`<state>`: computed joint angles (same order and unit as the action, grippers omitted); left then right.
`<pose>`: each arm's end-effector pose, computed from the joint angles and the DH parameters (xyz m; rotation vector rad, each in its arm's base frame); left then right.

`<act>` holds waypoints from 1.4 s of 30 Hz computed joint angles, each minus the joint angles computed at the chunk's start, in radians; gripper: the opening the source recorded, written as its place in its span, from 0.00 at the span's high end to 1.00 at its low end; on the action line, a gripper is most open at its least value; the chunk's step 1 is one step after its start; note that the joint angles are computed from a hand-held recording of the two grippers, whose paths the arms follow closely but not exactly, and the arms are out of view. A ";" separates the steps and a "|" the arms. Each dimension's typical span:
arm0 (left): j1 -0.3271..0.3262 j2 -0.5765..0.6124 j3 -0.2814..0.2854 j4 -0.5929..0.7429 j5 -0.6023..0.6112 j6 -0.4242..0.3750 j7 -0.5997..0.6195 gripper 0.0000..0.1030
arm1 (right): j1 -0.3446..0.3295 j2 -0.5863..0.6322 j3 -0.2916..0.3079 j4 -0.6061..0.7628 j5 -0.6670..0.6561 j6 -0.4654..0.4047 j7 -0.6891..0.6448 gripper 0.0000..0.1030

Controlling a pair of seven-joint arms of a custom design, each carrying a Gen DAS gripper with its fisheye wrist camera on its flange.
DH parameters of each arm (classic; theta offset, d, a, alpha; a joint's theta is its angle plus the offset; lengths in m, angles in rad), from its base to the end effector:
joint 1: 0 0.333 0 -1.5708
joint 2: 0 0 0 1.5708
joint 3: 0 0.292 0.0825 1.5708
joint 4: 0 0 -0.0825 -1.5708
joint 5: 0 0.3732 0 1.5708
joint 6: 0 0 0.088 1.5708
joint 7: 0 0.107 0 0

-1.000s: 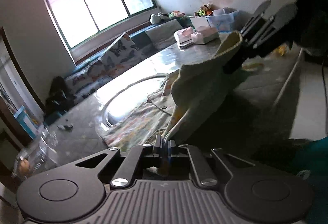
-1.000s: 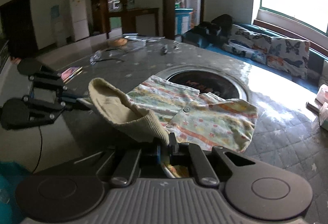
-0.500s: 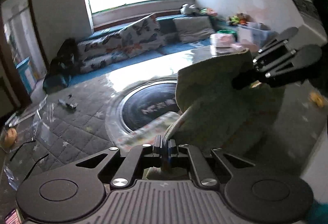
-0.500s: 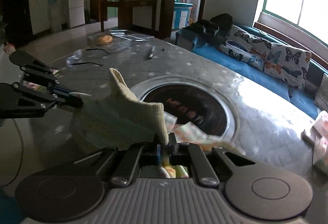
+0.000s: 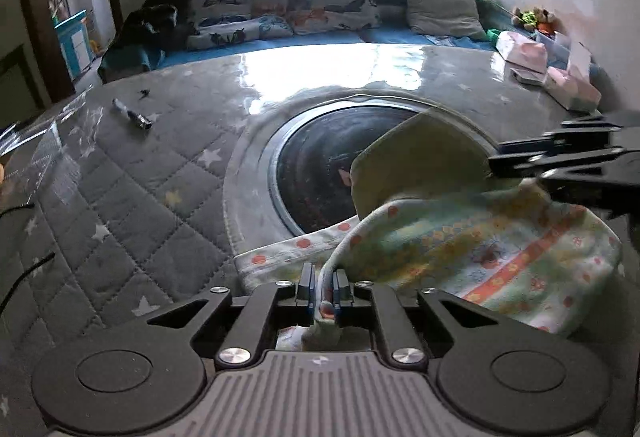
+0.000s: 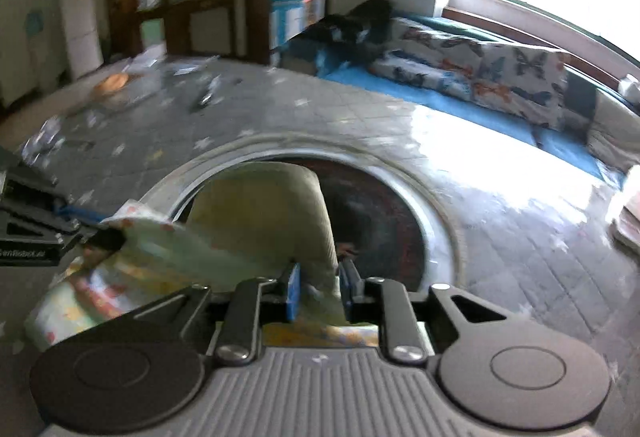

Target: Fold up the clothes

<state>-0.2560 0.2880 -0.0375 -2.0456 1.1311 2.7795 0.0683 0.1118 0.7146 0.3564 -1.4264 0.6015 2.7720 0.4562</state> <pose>0.5599 -0.2104 0.3148 -1.9733 1.5811 -0.5946 0.6981 0.2536 0.3443 -2.2061 0.7424 -0.3517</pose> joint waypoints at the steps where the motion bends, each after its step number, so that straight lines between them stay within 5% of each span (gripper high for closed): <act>1: -0.001 -0.001 0.002 -0.002 0.004 -0.001 -0.008 0.87 | -0.009 0.002 0.006 -0.003 0.014 0.016 -0.001 0.79; 3: -0.001 0.000 0.006 -0.003 0.014 -0.009 -0.019 0.87 | -0.068 -0.032 0.055 -0.064 0.065 0.059 -0.076 0.79; 7: -0.001 -0.005 0.001 -0.007 0.021 -0.029 -0.030 0.87 | -0.130 -0.112 0.067 -0.168 0.135 0.008 -0.148 0.80; 13: 0.005 -0.004 -0.014 0.000 -0.043 -0.087 0.029 0.85 | -0.035 -0.055 -0.071 -0.119 0.076 0.008 0.002 0.79; 20: 0.002 -0.033 -0.017 -0.021 -0.053 -0.203 0.015 0.83 | -0.095 -0.038 -0.007 -0.083 0.102 -0.015 0.004 0.79; 22: 0.009 -0.051 -0.021 -0.031 -0.055 -0.217 -0.025 0.83 | -0.065 -0.011 -0.035 -0.036 0.080 -0.037 0.053 0.78; 26: 0.027 -0.094 -0.033 -0.059 -0.002 -0.135 -0.122 0.83 | -0.026 0.053 -0.074 0.058 0.023 -0.092 0.164 0.79; 28: 0.034 -0.099 -0.042 -0.054 0.032 -0.076 -0.153 0.83 | -0.032 0.048 -0.061 0.045 0.022 -0.078 0.159 0.96; 30: 0.038 -0.077 -0.049 -0.026 0.043 -0.017 -0.151 0.83 | -0.039 0.036 -0.046 0.022 0.024 -0.050 0.138 1.00; 33: 0.028 -0.004 -0.047 0.047 0.017 0.033 -0.099 0.83 | -0.069 0.021 0.014 -0.025 0.073 0.078 0.060 1.00; 39: -0.013 0.148 -0.025 0.189 -0.130 0.018 0.071 0.83 | 0.012 0.073 -0.083 0.041 -0.065 0.106 0.220 0.99; 42: -0.031 0.175 0.011 0.198 -0.169 0.053 0.080 0.84 | -0.090 0.036 0.039 -0.017 -0.034 0.105 0.133 0.95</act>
<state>-0.2873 0.4630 -0.0266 -1.8475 0.9619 2.8324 0.1487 0.0217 0.7502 0.3957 -1.4430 0.5678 2.8775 0.5892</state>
